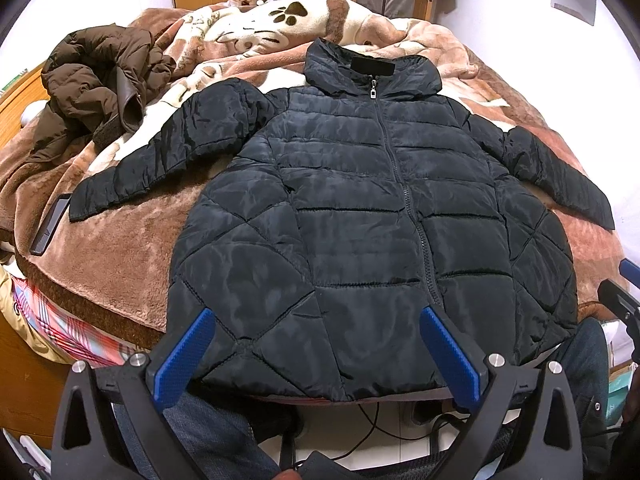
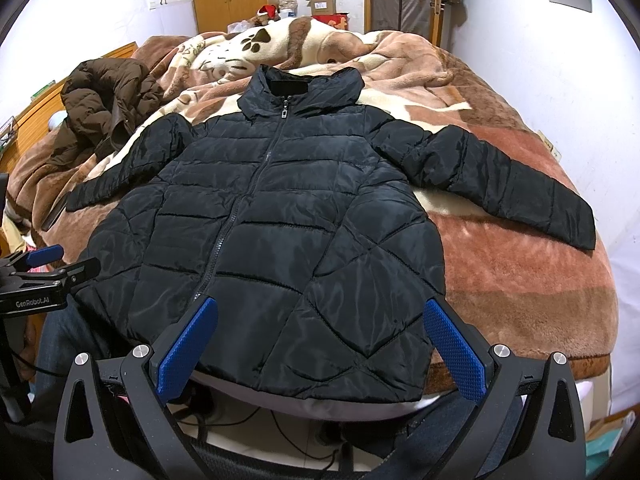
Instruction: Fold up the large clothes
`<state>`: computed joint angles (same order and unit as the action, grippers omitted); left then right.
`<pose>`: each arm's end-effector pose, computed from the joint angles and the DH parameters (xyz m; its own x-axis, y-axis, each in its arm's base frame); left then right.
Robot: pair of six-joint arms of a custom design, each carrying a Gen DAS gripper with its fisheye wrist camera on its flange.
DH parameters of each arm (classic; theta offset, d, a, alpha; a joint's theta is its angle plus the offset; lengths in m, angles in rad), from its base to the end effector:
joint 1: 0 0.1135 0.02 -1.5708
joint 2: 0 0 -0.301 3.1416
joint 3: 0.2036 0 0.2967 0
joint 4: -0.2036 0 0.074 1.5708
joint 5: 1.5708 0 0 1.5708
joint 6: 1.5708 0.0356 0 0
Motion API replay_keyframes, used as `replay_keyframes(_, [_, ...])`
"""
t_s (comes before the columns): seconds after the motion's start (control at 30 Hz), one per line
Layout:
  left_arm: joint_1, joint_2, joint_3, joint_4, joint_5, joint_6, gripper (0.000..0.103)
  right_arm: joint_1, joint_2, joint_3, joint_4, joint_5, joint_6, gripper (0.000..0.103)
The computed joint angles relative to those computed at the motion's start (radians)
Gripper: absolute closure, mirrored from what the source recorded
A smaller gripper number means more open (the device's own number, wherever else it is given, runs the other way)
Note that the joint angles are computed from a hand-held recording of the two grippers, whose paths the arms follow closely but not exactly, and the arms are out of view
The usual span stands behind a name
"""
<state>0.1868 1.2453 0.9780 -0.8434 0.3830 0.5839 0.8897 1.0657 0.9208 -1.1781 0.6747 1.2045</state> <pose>0.2652 0.0366 0.2839 -0.7396 0.3806 -0.5551 0.4777 0.8778 -0.0346 0.1404 0.1379 0.2956 -0.6950 0.3005 -0.6533 0.3872 0.9219 0.0121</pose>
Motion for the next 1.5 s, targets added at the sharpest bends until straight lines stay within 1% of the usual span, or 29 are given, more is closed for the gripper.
replay_keyframes(0.5, [-0.006, 0.015, -0.001, 0.002, -0.008, -0.004, 0.000, -0.012, -0.003, 0.005, 0.003, -0.006, -0.017, 0.000])
replay_keyframes(0.57, [-0.010, 0.022, 0.003, 0.003, -0.011, -0.010, 0.000, 0.007, 0.000, -0.011, 0.008, -0.001, 0.005, 0.000])
replay_keyframes(0.63, [-0.011, 0.031, 0.005, 0.009, -0.012, -0.014, 0.000, -0.010, 0.008, -0.007, 0.032, -0.002, -0.018, 0.000])
replay_keyframes(0.7, [-0.010, 0.055, 0.020, 0.011, -0.009, -0.019, 0.000, -0.037, 0.018, -0.018, 0.089, -0.007, -0.054, 0.000])
replay_keyframes(0.77, [-0.004, 0.092, 0.044, 0.009, 0.006, -0.024, 0.000, -0.057, 0.016, -0.022, 0.118, -0.011, -0.084, 0.000])
replay_keyframes(0.8, [-0.001, 0.116, 0.060, 0.008, 0.014, -0.029, 0.000, -0.083, 0.001, -0.030, 0.136, -0.019, -0.117, 0.000])
replay_keyframes(0.93, [0.009, 0.217, 0.130, 0.038, 0.021, -0.070, 0.000, -0.172, 0.025, -0.010, 0.211, -0.062, -0.247, 0.000])
replay_keyframes(1.03, [0.021, 0.308, 0.199, 0.070, 0.020, -0.113, 0.000, -0.254, 0.048, -0.005, 0.294, -0.118, -0.353, 0.000])
replay_keyframes(1.17, [0.034, 0.416, 0.284, 0.146, -0.011, -0.174, 0.000, -0.362, 0.117, 0.020, 0.392, -0.203, -0.481, 0.000])
replay_keyframes(1.27, [0.050, 0.515, 0.373, 0.181, -0.036, -0.222, 0.000, -0.412, 0.193, 0.059, 0.432, -0.225, -0.567, 0.000])
replay_keyframes(1.43, [0.063, 0.696, 0.540, 0.207, -0.123, -0.305, 0.000, -0.478, 0.301, 0.110, 0.512, -0.258, -0.679, 0.000])
replay_keyframes(1.5, [0.073, 0.775, 0.625, 0.180, -0.116, -0.326, 0.000, -0.501, 0.344, 0.131, 0.534, -0.274, -0.717, 0.000])
